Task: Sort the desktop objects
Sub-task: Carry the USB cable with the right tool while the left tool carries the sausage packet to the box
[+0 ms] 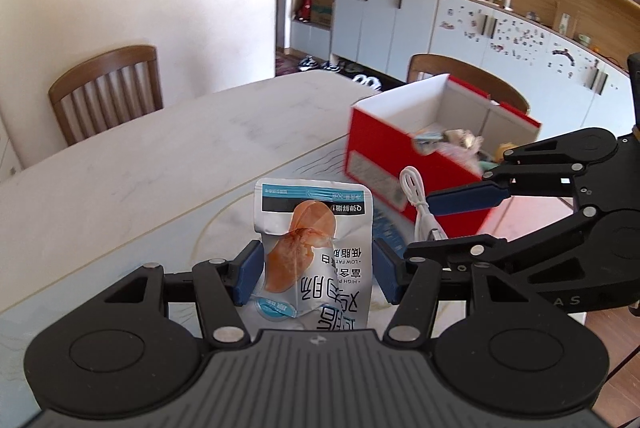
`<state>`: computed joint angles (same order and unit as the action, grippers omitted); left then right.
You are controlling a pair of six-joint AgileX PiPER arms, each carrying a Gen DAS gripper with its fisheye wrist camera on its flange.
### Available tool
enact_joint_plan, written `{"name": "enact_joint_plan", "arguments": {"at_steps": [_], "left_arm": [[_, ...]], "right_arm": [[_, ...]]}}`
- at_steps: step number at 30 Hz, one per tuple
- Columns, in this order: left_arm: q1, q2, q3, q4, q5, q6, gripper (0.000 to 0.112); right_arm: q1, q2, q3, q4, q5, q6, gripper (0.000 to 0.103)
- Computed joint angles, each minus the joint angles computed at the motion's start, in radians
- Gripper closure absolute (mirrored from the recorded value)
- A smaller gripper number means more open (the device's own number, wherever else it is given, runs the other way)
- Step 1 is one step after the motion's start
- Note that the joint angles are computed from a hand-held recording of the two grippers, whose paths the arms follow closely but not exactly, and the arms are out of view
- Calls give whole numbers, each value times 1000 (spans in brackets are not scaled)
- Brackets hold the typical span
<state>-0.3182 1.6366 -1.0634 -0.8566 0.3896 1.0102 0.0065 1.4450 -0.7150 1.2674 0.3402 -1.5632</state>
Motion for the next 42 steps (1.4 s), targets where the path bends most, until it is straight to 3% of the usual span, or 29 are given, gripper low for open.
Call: {"name": "enact_joint_plan", "arguments": {"at_steps": [11,21,33,42], "left_arm": [[-180,42,-113,227,-36,-285,55],[-313,145,-273,441,-28,-550,55],[-415,322,-530,661,40,-825,55],[-449,488,-785,766,132,-940,55]], "right_arm": [[-261,-63,20,-20,149,-83,63],[-493,-19,-30,-46,281,-164,63],[-686,124,-179,-95,390,-214,63],[-746,265,-334,-134,397,-195,63]]}}
